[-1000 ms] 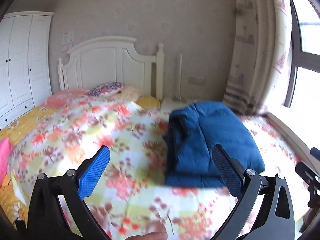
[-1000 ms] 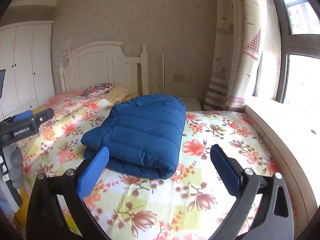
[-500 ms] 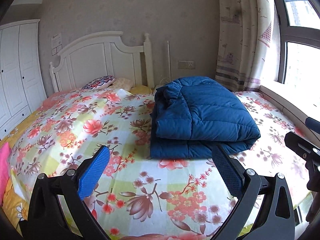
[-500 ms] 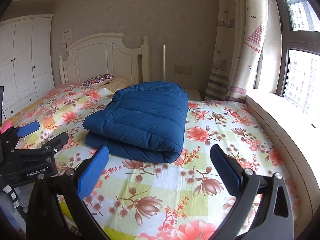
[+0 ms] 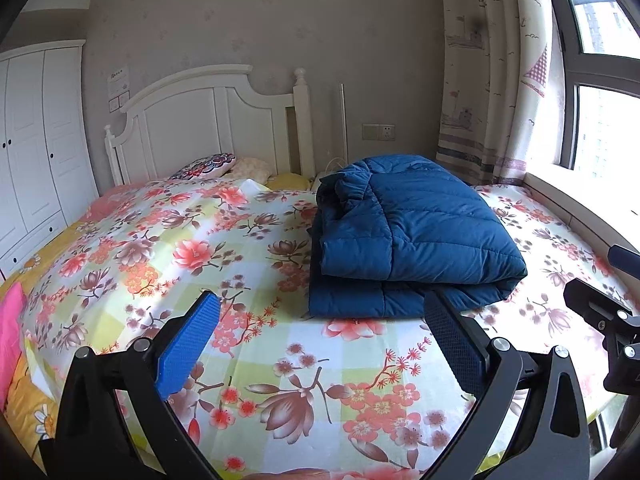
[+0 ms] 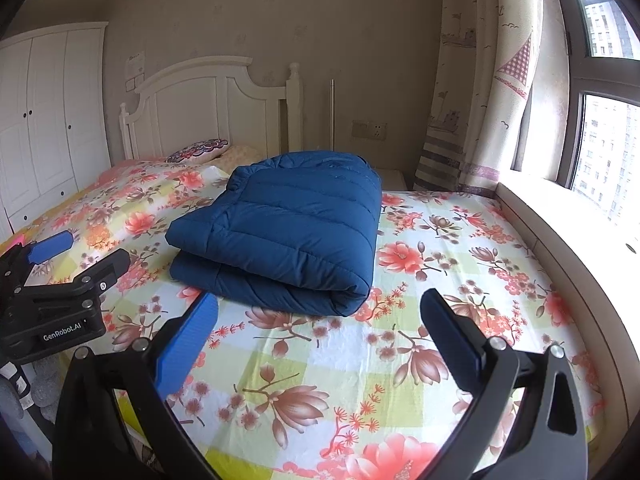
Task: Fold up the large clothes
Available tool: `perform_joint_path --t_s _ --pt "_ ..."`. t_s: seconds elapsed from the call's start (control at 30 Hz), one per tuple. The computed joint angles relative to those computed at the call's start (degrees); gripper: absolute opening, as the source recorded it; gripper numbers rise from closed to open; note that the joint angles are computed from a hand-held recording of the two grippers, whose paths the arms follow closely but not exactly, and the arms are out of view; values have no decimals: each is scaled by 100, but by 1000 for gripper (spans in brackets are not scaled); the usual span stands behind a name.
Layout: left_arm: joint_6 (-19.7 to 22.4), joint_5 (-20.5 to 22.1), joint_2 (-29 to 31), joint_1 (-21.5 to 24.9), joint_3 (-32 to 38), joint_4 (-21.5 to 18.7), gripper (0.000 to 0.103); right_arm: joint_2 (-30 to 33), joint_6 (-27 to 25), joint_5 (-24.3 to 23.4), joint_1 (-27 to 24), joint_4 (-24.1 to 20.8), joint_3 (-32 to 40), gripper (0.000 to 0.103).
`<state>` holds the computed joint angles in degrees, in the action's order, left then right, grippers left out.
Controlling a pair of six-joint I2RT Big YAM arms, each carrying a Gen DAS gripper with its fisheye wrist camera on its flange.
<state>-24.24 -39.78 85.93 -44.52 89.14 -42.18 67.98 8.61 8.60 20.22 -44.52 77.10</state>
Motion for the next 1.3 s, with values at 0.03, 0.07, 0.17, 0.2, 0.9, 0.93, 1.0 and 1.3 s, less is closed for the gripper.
perform_joint_path --t_s 0.03,0.07,0.17,0.2,0.9,0.93,1.0,1.3 --pt "-2 -9 2 -4 2 -7 98 3 2 0 3 -1 4 100" --pt "-2 -11 2 -5 -1 -5 98 4 6 6 8 -1 4 100" --pt "6 -2 3 -2 -3 -2 98 10 19 21 17 -4 3 100" --pt "4 4 4 -1 -2 2 98 9 25 11 14 -4 2 100" --pt "6 -3 -4 -7 -42 7 98 26 66 -10 34 5 -16 100" --pt "11 -10 -8 -9 -49 12 98 31 58 -11 27 1 -5 100" --pt "14 4 -22 -2 -74 22 98 28 63 1 39 14 -14 100" --pt "38 26 -49 14 -123 47 98 20 104 36 71 52 -34 100"
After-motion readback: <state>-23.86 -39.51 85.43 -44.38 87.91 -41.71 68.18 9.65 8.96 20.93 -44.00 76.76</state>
